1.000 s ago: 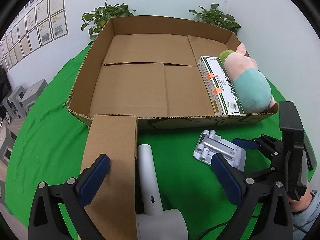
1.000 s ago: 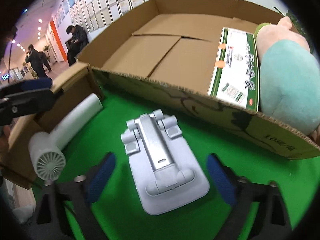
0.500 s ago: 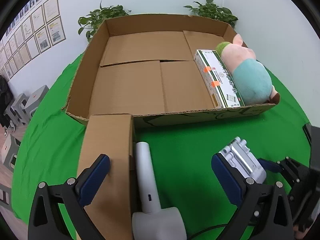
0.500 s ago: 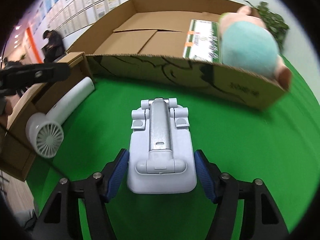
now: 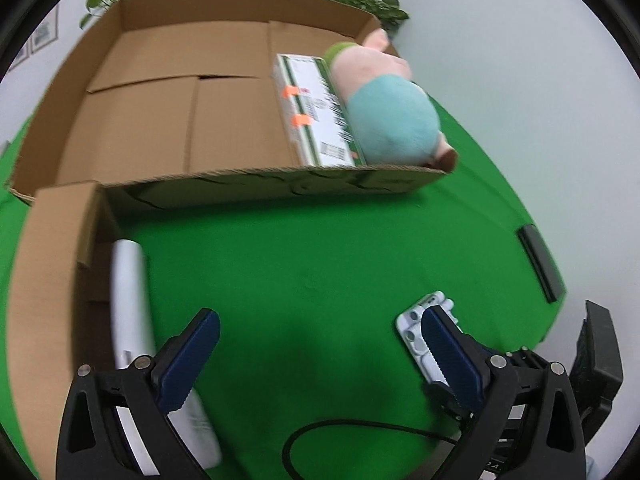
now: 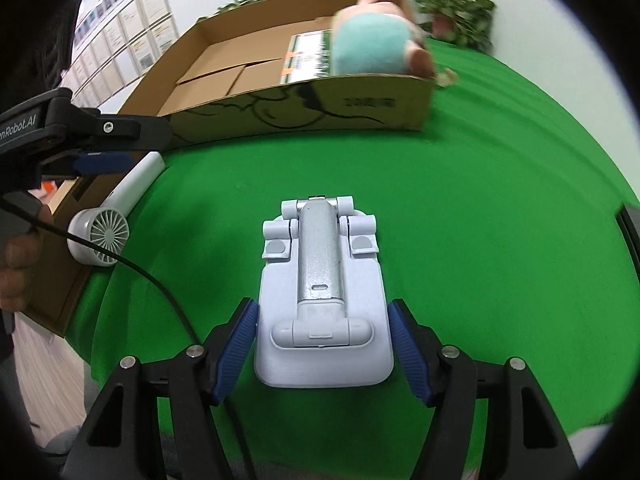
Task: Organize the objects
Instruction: 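Grasp the white folding phone stand with the left tool, then lift the phone stand with the left tool and carry it over the box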
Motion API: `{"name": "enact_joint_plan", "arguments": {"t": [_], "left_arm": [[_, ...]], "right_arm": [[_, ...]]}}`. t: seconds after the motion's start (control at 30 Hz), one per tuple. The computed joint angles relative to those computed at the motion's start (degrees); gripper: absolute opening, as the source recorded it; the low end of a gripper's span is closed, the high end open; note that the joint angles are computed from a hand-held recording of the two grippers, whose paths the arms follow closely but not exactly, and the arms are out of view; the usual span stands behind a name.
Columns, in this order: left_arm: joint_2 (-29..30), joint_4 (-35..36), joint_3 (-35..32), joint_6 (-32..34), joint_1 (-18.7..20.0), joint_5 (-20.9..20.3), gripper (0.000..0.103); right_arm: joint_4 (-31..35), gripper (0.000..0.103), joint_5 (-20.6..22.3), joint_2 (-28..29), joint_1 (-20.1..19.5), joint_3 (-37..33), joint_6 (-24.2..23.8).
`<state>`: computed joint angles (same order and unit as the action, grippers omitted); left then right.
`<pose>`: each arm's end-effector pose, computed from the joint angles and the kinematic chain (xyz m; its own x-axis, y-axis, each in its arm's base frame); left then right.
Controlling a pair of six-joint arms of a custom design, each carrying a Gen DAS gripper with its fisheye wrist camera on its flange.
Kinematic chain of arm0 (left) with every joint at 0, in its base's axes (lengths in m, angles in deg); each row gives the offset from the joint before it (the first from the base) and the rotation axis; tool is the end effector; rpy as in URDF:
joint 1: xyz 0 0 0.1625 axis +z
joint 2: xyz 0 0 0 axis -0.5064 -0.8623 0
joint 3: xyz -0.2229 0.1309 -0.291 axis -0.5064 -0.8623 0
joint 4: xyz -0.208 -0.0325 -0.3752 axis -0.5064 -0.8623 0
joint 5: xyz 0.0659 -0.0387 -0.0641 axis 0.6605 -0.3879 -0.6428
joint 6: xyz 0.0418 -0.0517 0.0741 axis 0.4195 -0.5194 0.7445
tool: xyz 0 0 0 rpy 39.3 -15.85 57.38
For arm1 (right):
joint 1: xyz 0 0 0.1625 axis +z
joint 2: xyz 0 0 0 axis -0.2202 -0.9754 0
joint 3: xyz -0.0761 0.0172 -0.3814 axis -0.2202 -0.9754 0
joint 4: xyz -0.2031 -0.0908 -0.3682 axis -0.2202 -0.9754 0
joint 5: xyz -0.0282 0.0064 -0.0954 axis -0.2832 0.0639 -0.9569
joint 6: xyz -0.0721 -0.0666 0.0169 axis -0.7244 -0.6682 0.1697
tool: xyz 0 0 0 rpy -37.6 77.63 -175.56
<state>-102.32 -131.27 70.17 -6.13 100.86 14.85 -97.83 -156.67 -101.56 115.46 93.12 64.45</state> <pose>-0.0617 -0.7136 0.2055 -0.8785 0.1511 -0.4533 0.3435 0.8591 -0.3794 0.2384 -0.6827 -0.0397 -0.7870 -0.1907 0.5867 -0.4720 0.7986 -0.3735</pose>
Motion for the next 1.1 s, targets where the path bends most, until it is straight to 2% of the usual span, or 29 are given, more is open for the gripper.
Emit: {"name": "enact_joint_plan", "arguments": {"t": [0.17, 0.23, 0.3, 0.37, 0.4, 0.5, 0.53, 0.57, 0.63, 0.7, 0.8, 0.93, 1.0, 1.1], "left_arm": [[1.4, 7.0, -1.5, -0.2, 0.7, -8.0, 0.096], [2.8, 11.6, -3.0, -0.8, 1.4, -13.2, 0.092], [4.3, 14.5, -4.2, -0.9, 1.8, -16.3, 0.085], [5.4, 15.7, -4.7, -0.9, 2.2, -18.9, 0.082], [5.2, 13.6, -3.7, -0.3, 2.0, -18.8, 0.082], [5.5, 13.8, -3.9, -0.8, 2.1, -20.2, 0.077], [5.7, 14.1, -4.1, -1.3, 2.4, -21.1, 0.068], [5.8, 14.4, -4.3, -1.5, 2.6, -21.8, 0.065], [5.9, 14.1, -4.0, -1.3, 2.6, -22.2, 0.048], [5.5, 13.0, -3.0, -0.8, 2.7, -22.0, 0.047], [4.6, 11.4, -2.0, -1.3, 3.1, -23.3, 0.040], [1.8, 8.9, 0.7, 1.6, 2.1, -21.0, 0.032], [0.5, 8.3, 1.3, 2.7, 1.9, -21.7, 0.029], [-2.8, 6.5, 3.0, 4.0, 1.4, -19.9, 0.028]], "right_arm": [[-2.6, 0.066, 1.5, -2.1, -0.7, 3.8, 2.5], [-3.3, 0.066, 2.0, -2.5, -0.8, 4.7, 2.8], [-3.6, 0.066, 1.9, -2.2, -0.6, 4.5, 2.6], [-3.9, 0.066, 4.2, -2.9, -1.1, 5.5, 3.9], [-4.1, 0.066, 5.0, -3.4, -1.3, 6.2, 4.3], [-4.0, 0.066, 7.0, -4.0, -1.6, 6.9, 5.2], [-3.9, 0.066, 7.6, -4.1, -1.7, 7.0, 5.4], [-3.7, 0.066, 8.4, -4.1, -1.8, 7.0, 5.8], [-3.4, 0.066, 10.2, -4.4, -2.0, 7.3, 6.4], [-3.0, 0.066, 12.0, -4.4, -2.1, 7.5, 6.8], [-3.3, 0.066, 12.3, -3.7, -1.8, 6.9, 7.0], [-2.6, 0.065, 13.9, -3.2, -1.8, 6.0, 7.8], [-3.0, 0.065, 13.9, -2.5, -1.3, 5.1, 6.6], [-3.2, 0.065, 14.5, -1.2, -0.2, 2.7, 5.1]]}}
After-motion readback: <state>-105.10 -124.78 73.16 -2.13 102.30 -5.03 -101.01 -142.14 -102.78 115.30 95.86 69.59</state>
